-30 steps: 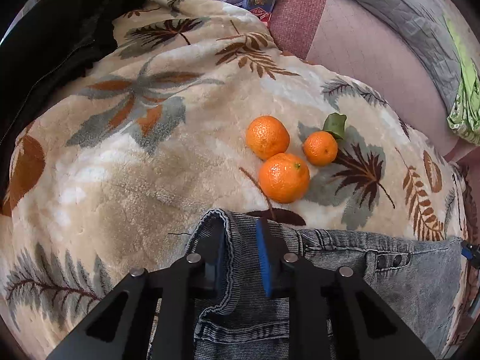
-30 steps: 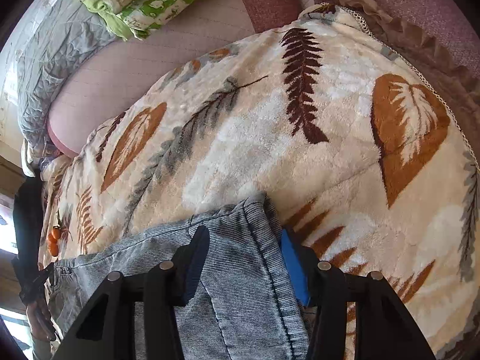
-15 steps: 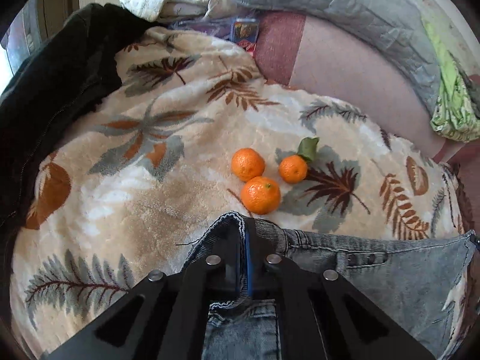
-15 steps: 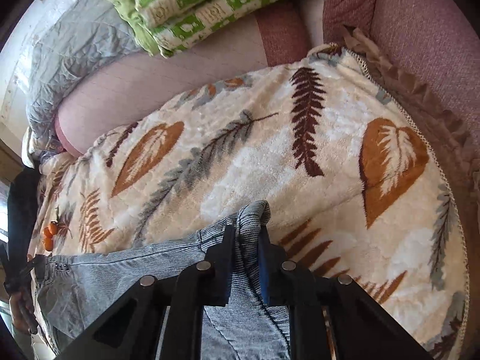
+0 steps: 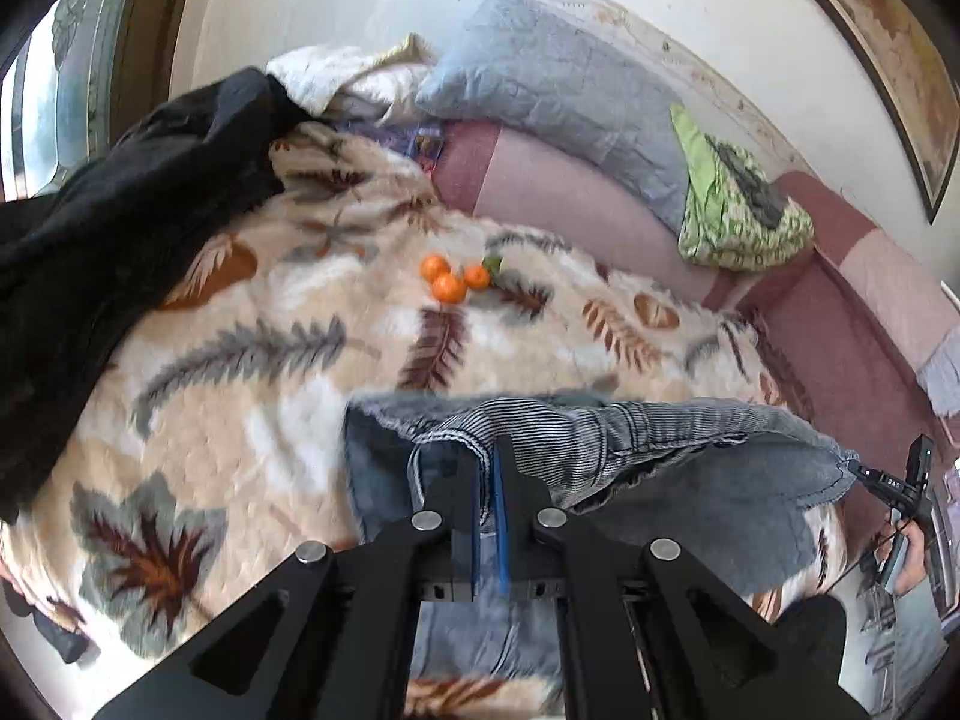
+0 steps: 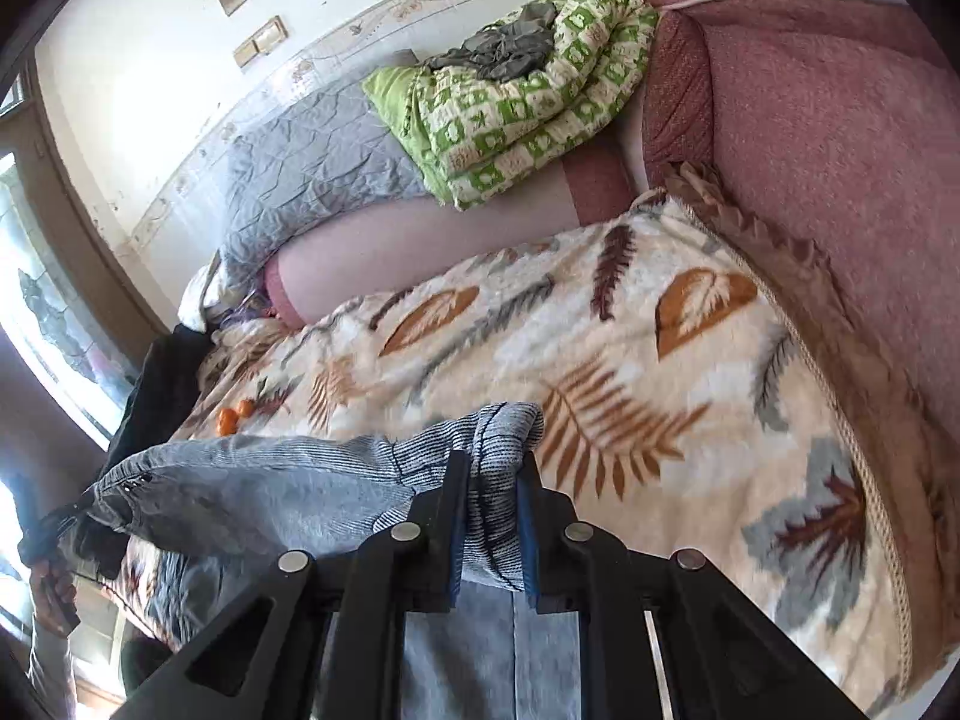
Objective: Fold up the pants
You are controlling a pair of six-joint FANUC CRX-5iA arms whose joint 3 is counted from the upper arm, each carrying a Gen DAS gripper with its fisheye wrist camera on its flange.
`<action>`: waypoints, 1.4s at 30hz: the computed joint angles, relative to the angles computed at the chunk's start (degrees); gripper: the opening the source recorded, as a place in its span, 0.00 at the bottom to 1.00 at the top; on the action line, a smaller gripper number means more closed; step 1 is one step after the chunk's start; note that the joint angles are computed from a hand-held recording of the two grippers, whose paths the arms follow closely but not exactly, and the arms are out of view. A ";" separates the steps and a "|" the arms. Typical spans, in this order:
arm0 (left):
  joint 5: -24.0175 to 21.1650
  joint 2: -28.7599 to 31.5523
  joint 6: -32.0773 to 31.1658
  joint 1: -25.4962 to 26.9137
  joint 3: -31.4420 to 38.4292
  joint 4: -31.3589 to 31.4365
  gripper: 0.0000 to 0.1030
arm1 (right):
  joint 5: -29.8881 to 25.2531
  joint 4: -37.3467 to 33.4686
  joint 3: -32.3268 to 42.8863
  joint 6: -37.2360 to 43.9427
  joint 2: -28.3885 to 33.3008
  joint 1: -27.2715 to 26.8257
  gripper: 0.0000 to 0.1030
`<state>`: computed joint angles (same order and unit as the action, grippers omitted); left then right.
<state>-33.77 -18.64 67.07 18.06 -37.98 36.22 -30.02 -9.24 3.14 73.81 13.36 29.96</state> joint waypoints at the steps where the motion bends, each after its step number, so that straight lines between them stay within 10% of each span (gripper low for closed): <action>1: -3.73 -0.27 -0.18 1.78 -0.81 -1.53 0.09 | -3.27 -5.45 -0.92 4.55 -0.54 -1.02 0.24; 4: -10.11 -2.10 9.80 4.78 0.51 -15.40 0.11 | -9.40 -8.02 -6.63 3.48 -1.97 -1.68 0.66; 8: -11.20 -4.45 15.23 5.41 3.27 -21.36 0.12 | -3.02 -8.77 -14.93 -4.17 -7.47 -3.22 0.67; 11: -8.02 -2.74 16.38 0.26 6.33 -22.84 0.34 | -1.79 -11.42 -12.99 -6.99 -7.27 -4.92 0.67; 13: -4.78 -0.37 17.36 -4.69 8.01 -23.54 0.52 | -3.65 -14.48 -8.57 -4.46 -4.79 -5.47 0.67; 21: -5.21 14.56 28.54 -18.20 17.51 -37.93 0.52 | -18.14 -3.40 9.98 -12.20 10.90 -0.57 0.65; 24: -6.67 17.02 31.06 -18.65 17.48 -40.12 0.52 | -21.47 2.54 12.22 -15.95 13.60 0.71 0.42; 25: -5.15 16.44 30.11 -17.77 15.82 -38.27 0.55 | -21.70 4.12 12.28 -15.69 13.55 1.14 0.16; 27: -3.86 15.64 27.56 -15.97 13.90 -34.22 0.57 | -20.99 9.43 11.06 -16.37 12.56 2.49 0.10; 32: -3.64 15.85 27.05 -15.55 13.68 -33.91 0.59 | -15.53 27.08 7.94 -24.16 10.90 5.62 0.10; 37: -3.42 15.98 27.93 -15.72 13.90 -34.16 0.60 | -22.63 26.93 15.00 -20.73 19.46 5.25 0.20; 42: -2.55 15.66 27.16 -15.54 13.21 -33.61 0.61 | -11.35 31.84 -0.15 -35.94 9.84 5.54 0.37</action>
<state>-36.32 -2.98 94.24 2.52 -24.77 2.61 -41.37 22.60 2.99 37.87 23.19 35.50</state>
